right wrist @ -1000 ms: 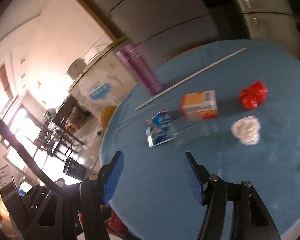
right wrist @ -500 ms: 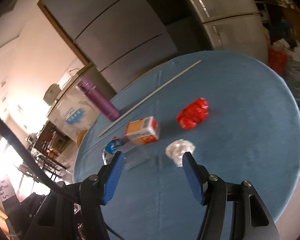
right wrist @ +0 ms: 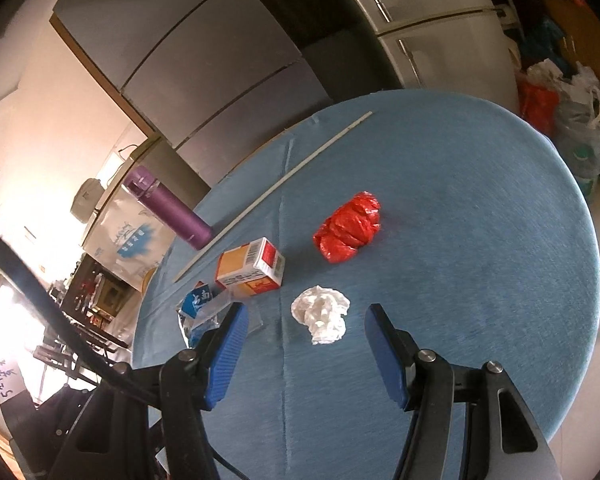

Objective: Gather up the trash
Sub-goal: 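Move both open tools back over the table toward the remaining trash, then grasp the blue-and-white milk carton with the left tool while the right tool grasps the white tissue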

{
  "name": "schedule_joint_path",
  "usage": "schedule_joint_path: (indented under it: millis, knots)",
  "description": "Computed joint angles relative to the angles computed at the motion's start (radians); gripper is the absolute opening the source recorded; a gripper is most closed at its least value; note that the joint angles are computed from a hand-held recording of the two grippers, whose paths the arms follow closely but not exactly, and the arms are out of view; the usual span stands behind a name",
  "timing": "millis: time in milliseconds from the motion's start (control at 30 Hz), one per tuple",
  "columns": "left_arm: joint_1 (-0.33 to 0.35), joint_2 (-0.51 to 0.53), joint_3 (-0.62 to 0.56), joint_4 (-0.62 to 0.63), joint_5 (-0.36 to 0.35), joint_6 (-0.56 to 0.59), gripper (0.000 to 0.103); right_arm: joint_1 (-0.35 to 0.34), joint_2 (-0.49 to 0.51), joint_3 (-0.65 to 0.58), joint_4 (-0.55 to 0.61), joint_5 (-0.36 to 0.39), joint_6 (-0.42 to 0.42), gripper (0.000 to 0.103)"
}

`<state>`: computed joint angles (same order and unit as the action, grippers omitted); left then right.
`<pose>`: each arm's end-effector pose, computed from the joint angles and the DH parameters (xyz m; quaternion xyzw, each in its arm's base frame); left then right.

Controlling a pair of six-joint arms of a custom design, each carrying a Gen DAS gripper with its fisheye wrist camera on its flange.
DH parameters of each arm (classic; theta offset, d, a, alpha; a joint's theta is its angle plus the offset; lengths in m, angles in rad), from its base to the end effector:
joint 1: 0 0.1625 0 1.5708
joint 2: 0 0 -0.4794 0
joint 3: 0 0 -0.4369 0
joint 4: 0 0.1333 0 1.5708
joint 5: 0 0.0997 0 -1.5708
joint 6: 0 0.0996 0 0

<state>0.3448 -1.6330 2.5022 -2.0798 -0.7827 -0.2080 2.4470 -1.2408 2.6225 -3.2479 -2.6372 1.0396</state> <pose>-0.2329 -0.3003 0.2064 0.5027 0.7598 -0.1235 0.3934 0.2960 -0.1866 0.1699 -0.1441 -0.8429 0.4842 0.1855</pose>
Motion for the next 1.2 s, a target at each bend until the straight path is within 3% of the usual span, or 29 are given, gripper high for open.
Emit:
schedule_joint_path:
  millis: [167, 333, 633, 833, 1000, 1200]
  knots:
    - [0.043, 0.012, -0.006, -0.025, -0.002, 0.024, 0.073, -0.027, -0.010, 0.014, 0.008, 0.002, 0.006, 0.064]
    - [0.155, 0.017, -0.055, -0.050, -0.017, 0.043, 0.073, -0.069, -0.011, 0.037, -0.015, 0.023, 0.006, 0.064]
    - [0.333, 0.072, -0.153, -0.143, 0.025, 0.103, 0.073, -0.185, 0.087, 0.018, -0.180, 0.137, -0.148, 0.065]
    - [0.431, 0.148, -0.213, -0.260, -0.073, 0.176, 0.073, -0.262, 0.145, 0.001, -0.261, 0.200, -0.211, 0.064]
    - [0.500, 0.233, -0.273, -0.304, -0.208, 0.227, 0.074, -0.291, 0.176, -0.022, -0.257, 0.193, -0.231, 0.064]
    - [0.576, 0.329, -0.332, -0.316, -0.328, 0.201, 0.074, -0.308, 0.198, -0.041, -0.249, 0.179, -0.251, 0.064]
